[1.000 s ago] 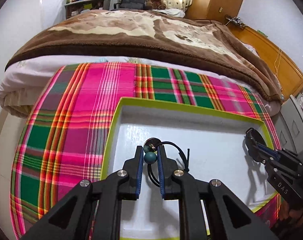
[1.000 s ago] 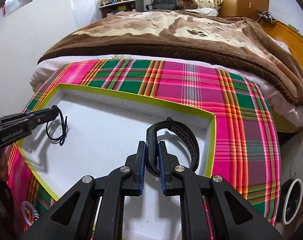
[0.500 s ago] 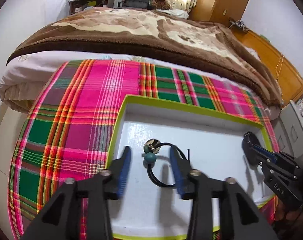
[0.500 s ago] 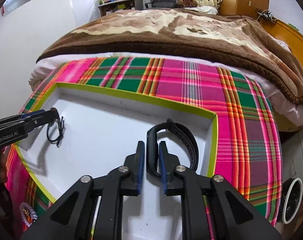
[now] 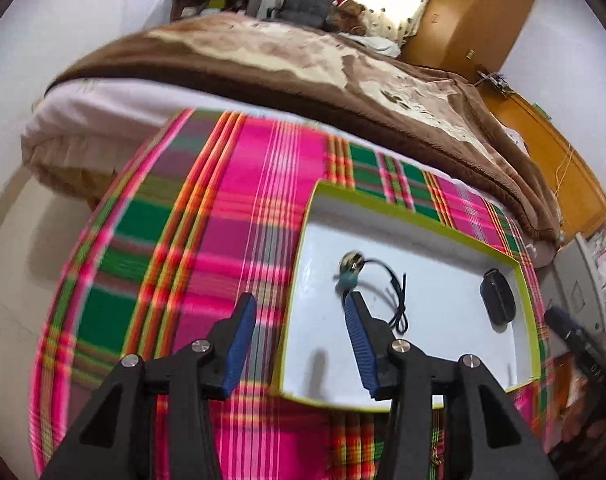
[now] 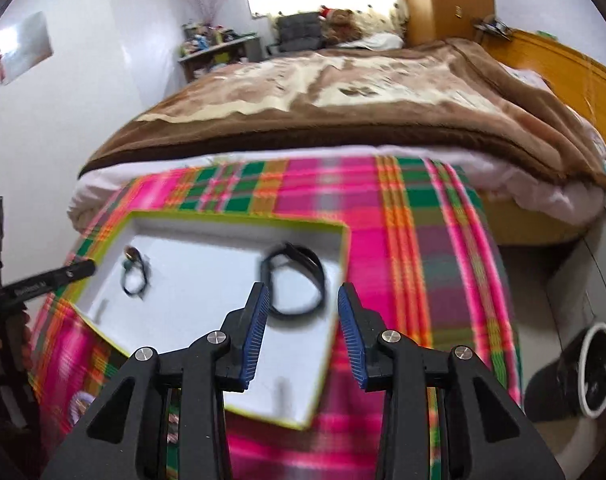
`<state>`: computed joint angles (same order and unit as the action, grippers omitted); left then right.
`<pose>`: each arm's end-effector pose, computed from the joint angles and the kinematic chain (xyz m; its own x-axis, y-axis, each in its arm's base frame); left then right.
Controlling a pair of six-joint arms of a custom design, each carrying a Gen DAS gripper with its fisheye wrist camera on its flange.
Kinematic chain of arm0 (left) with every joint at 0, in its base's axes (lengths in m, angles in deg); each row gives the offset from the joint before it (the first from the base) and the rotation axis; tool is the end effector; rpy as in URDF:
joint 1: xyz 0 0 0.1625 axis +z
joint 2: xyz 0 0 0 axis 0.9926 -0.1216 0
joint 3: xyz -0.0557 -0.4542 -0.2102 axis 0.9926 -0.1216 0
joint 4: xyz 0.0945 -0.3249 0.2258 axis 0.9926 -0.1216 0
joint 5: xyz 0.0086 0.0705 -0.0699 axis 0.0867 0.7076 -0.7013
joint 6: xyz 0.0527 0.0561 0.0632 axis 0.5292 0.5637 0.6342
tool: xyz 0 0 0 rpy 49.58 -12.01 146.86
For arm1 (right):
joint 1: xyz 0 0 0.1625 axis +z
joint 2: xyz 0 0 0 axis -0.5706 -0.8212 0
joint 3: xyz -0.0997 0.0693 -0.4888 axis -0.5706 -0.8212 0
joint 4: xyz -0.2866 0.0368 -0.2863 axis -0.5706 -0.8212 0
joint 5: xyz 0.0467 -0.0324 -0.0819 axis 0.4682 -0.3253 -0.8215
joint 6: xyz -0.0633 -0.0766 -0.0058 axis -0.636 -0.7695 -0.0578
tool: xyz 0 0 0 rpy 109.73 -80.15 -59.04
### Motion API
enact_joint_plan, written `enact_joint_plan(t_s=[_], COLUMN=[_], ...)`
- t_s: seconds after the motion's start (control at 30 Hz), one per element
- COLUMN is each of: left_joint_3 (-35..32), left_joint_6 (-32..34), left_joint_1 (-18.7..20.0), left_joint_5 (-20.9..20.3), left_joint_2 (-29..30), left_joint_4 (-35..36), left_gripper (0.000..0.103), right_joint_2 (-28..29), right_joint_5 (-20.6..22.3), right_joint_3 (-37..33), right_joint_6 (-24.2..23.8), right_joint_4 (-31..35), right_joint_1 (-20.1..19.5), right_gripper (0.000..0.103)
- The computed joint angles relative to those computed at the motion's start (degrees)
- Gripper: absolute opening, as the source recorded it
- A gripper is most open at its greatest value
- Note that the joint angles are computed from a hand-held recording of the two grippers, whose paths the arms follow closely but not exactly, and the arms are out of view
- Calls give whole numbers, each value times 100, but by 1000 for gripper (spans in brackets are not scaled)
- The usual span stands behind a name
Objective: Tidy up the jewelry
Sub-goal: 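Carry both items over the white tray and open both grippers to drop them, then move both open grippers back from the tray to the jewelry pile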
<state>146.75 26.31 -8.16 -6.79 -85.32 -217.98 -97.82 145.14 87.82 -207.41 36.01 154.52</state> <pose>-0.0261 -0.7392 0.3850 -0.8251 0.3822 -0.4160 0.5075 0.8249 -0.2488 0.3905 -0.5906 0.0210 -0.7385 0.3659 0.5663 -0.2070 0.6763 -0.7070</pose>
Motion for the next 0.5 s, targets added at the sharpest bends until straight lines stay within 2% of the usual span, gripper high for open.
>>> enact_joint_plan(t_s=[0.07,0.17,0.5], left_joint_3=[56,112,495], left_joint_6=[-26,-103,-67], left_joint_1=[4,38,-25], left_joint_5=[-2,-302,-137], left_joint_2=[-33,-120,-354], left_joint_4=[76,327,282], left_gripper=[48,49,49], right_joint_2=[39,-60,-114], right_joint_5=[69,-118,-147], right_joint_3=[50,282,410], right_joint_6=[425,618,677], right_joint_4=[260,222,272], right_joint_1=[-42,-115,-146], right_gripper=[37,37,37])
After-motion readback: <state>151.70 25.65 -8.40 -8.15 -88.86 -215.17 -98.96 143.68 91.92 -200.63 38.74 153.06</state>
